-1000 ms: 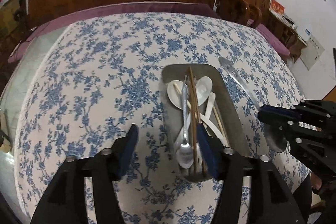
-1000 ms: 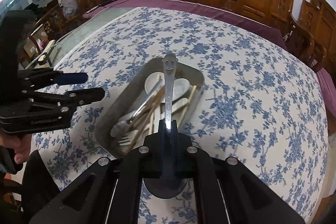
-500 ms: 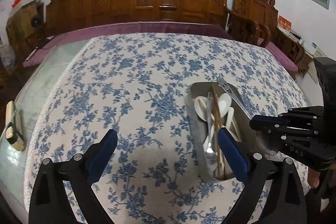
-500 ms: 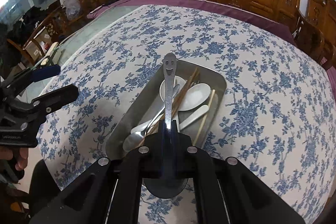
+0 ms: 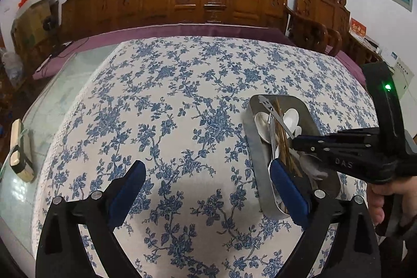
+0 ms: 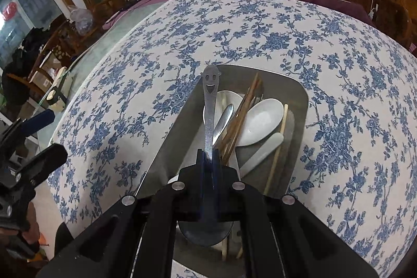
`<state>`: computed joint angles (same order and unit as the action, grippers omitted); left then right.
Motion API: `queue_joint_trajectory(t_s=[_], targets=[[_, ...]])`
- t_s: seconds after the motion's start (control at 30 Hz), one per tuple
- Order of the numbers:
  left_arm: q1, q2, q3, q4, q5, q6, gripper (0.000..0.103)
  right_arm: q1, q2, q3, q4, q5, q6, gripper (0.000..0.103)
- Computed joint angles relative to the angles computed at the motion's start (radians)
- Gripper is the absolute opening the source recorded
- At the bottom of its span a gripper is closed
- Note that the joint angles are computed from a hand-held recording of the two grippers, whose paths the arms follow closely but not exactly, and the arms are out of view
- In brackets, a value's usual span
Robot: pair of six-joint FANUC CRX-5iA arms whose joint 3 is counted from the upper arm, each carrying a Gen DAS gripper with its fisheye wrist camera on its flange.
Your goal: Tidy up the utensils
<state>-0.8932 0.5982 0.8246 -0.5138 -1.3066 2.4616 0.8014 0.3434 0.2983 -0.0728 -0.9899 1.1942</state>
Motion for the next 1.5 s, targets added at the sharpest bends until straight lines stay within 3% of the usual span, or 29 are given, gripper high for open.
queue_joint_trajectory(t_s=[0.17,0.43,0.53,0.7,0.8,1.17,1.5], targets=[[0.000,0.010,0.014,0.005,-0.007,-0.001,0.092,-0.007,0.001,0.001,-0.009,0.019,0.021,0.010],[-0.017,0.027,0.056,-0.010,-0.028,0.005,0.092,0.004,-0.078,-0.102,0.024,0.102,0.011,0.030],[-0.029,0.037,0.081,-0.022,-0.041,0.010,0.093,0.017,-0.125,-0.154,0.062,0.137,-0.016,0.043],[-0.053,0.054,0.132,-0.052,-0.070,0.023,0.095,0.053,-0.211,-0.261,0.200,0.193,-0.118,0.082],[-0.071,0.063,0.164,-0.079,-0.092,0.035,0.095,0.067,-0.275,-0.332,0.269,0.227,-0.180,0.098],[-0.136,0.114,0.271,-0.096,-0.165,0.067,0.095,0.119,-0.473,-0.527,0.448,0.222,-0.373,0.100],[-0.244,0.229,0.511,-0.188,-0.290,-0.011,0.096,0.226,-0.681,-0.711,0.699,0.144,-0.653,0.100]])
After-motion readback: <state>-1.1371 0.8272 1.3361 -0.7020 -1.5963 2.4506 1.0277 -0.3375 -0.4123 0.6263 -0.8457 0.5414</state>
